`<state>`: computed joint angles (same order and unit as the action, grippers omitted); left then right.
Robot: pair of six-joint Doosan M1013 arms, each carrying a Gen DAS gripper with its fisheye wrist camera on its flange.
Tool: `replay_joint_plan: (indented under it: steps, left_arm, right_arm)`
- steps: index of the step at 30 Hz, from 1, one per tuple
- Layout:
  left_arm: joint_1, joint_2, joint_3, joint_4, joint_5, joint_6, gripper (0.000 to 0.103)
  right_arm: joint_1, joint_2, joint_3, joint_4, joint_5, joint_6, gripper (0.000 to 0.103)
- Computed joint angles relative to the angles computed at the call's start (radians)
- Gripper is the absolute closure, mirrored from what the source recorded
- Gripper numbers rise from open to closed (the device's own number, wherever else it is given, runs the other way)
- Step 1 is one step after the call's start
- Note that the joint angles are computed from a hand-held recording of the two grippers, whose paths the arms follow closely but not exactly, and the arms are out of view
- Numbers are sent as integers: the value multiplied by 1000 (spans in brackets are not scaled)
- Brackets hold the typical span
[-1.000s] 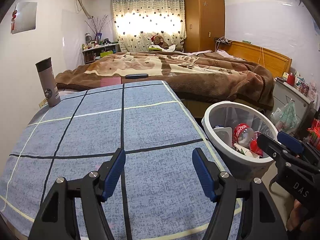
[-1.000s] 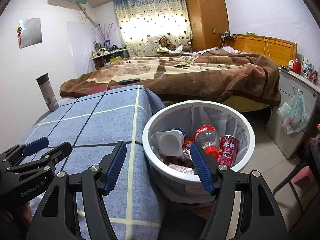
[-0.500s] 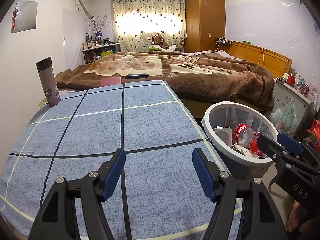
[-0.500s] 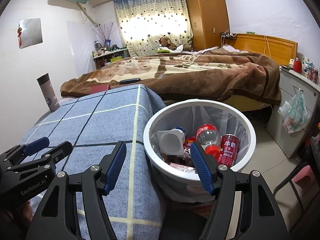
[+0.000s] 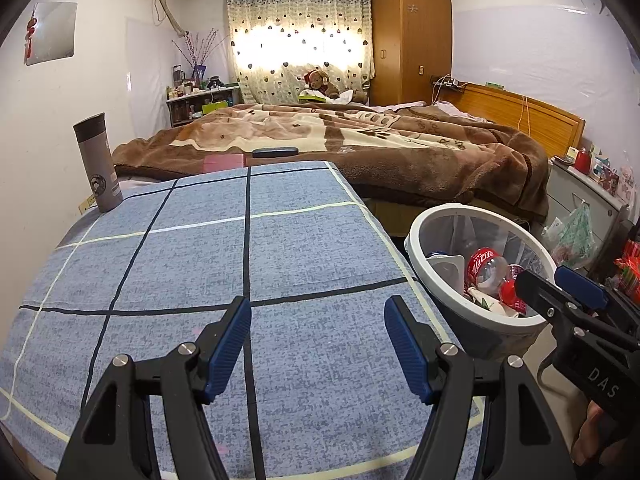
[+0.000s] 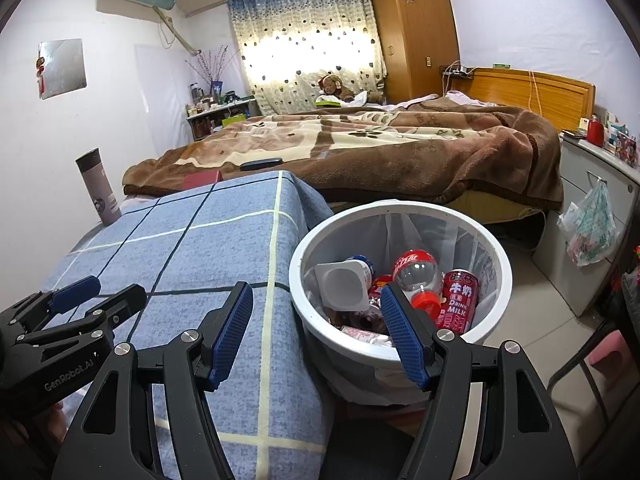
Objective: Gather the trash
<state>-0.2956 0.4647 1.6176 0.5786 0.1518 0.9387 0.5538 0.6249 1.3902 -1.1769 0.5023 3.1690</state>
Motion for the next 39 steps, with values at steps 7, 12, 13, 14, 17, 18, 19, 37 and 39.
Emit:
replay_joint_plan:
  steps: [7,12,13,14,17,18,19,37,39]
  left_arm:
    - [0,0,1,15,1,-16,32]
    - [0,0,1,12,-1,-12,32]
    - [0,0,1,12,0,-13,32]
    - [-1,0,1,17,0,-18,32]
    - [0,0,1,10,0,-12,32]
    - [0,0,1,6,-1,-7,32]
    - [0,0,1,6,-1,-7,32]
    - [-3,2,1,16,1,-17,32]
    - [-3,1,2,17,0,-18,32]
  right_arm:
    - [0,-1,3,-4,-2,4,35]
    - [-2,-1,4,1,-6,2,35]
    - [-2,-1,4,1,-7,1,35]
    - [-2,-1,3,0,-6,1,35]
    - [-1,-1,3,-3,-6,4,35]
    - [-1,0,2,1,-5,1,35]
    - [-1,-1,3,0,-5,2,35]
    - [0,0,3,0,-9,2,35]
    - [0,0,2,4,-9,-3,35]
